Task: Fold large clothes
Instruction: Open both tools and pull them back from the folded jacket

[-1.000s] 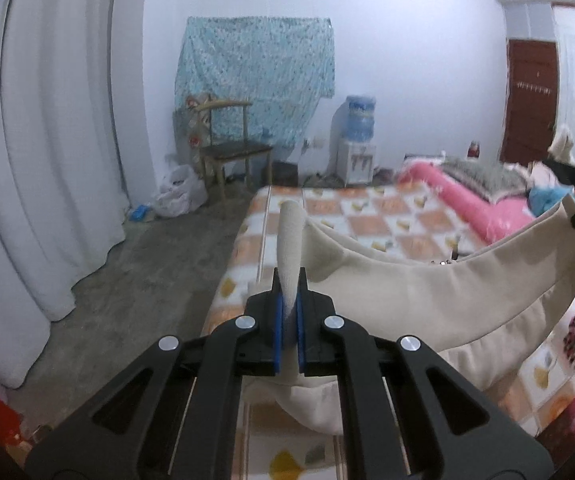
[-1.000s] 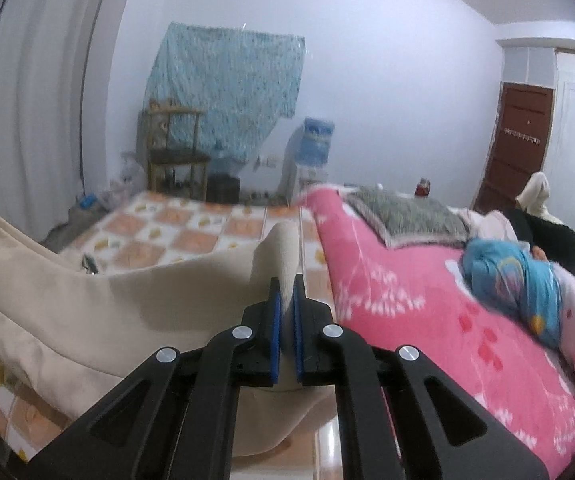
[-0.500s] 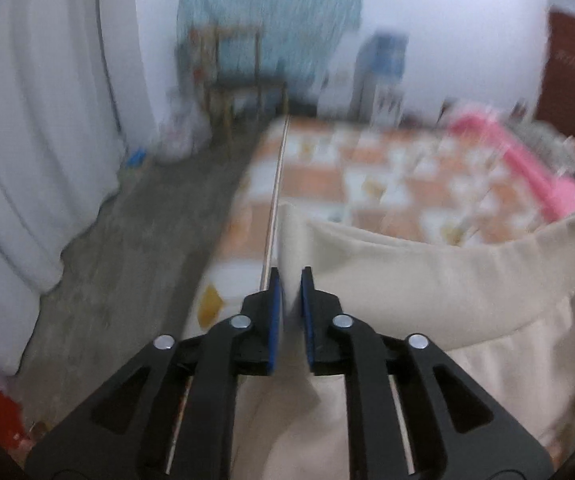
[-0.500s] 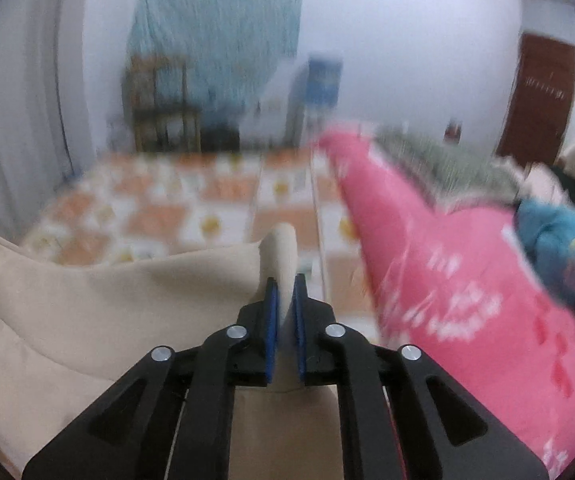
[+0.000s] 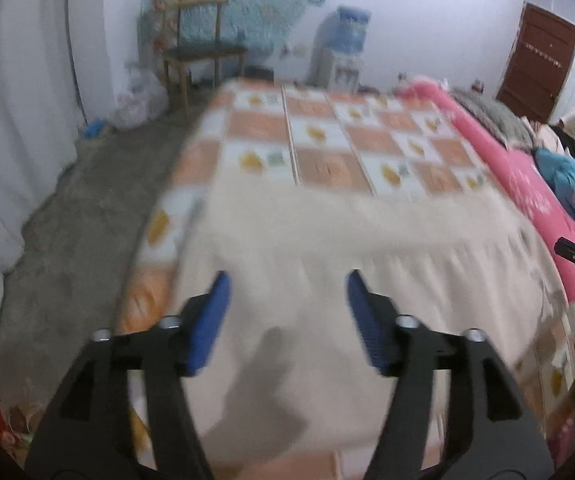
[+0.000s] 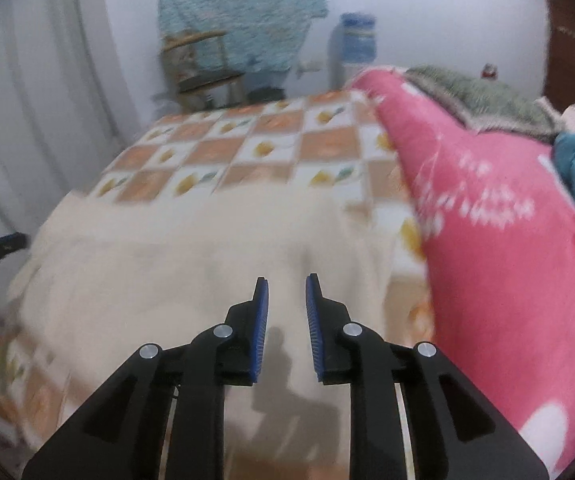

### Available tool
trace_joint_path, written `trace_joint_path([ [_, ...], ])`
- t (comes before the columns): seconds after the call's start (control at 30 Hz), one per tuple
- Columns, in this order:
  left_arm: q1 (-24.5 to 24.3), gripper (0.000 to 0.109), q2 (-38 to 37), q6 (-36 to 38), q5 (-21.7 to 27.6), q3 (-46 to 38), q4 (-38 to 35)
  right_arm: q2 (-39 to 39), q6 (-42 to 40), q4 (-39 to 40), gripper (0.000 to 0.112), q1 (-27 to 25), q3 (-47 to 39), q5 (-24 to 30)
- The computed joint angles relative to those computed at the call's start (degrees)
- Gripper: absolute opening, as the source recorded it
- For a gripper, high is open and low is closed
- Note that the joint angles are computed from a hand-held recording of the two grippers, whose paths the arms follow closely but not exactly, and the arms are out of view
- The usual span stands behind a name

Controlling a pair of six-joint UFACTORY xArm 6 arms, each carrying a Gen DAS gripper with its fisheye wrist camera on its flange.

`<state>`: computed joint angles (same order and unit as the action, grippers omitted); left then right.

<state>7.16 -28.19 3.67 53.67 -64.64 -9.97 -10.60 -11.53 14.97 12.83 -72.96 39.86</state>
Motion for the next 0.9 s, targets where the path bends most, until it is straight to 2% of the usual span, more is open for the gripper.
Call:
trace_joint_path([
  [0.07, -0.7, 0.071, -1.6, -3.8, 2.6, 3.2, 2.6, -2.5, 0.7, -0.4, 0.022, -0.4, 4.0, 1.5],
  [0.13, -1.4, 0.072, -1.9, -7.1, 4.7, 5.3, 6.6, -3.1, 4.2, -3.1, 0.023, -1.0, 6.7, 5.1],
  [0.2, -2.2, 0.074, -4.5, -9.8, 2.1, 8.4, 10.6, -6.2, 4.3, -2.0, 0.022, -1.4, 10.3, 3.8],
  [0.27, -3.0, 0.073, -5.6, -11.3, 4.1, 7.6, 12.9, -8.3, 7.6, -6.7, 0.023, -0.5, 10.5, 4.5],
  [0.33, -3.5, 0.074, -8.7, -11.8, 3.7, 8.3, 12.8, -11.1, 11.8, -13.2, 0.025, 0.9, 11.5, 4.3],
  [0.43, -5.8, 0.08, -12.5, -13.6, 5.0, 8.7, 13.3, -15.4, 13.7, -13.5, 0.039, 2.1, 13.0, 5.1],
  [0.5, -7.7, 0.086, -15.2, -15.0, 6.5, 8.9, 13.6, -18.3, 14.1, -12.0, 0.056, 2.8, 14.3, 5.3],
  [0.53, -9.0, 0.086, -16.6, -16.1, 7.7, 8.8, 14.0, -20.1, 14.8, -11.7, 0.06, 3.8, 15.4, 5.1],
  [0.6, -11.5, 0.091, -18.5, -18.6, 9.2, 8.4, 15.5, -22.9, 18.3, -13.0, 0.079, 6.2, 16.7, 4.7],
  [0.7, -16.6, 0.094, -20.6, -24.5, 11.6, 7.3, 19.5, -25.3, 24.1, -16.6, 0.086, 9.5, 17.8, 4.8],
  [0.9, -25.0, 0.094, -21.8, -33.3, 15.0, 4.9, 26.3, -27.3, 32.7, -26.0, 0.096, 16.5, 17.7, 3.6],
])
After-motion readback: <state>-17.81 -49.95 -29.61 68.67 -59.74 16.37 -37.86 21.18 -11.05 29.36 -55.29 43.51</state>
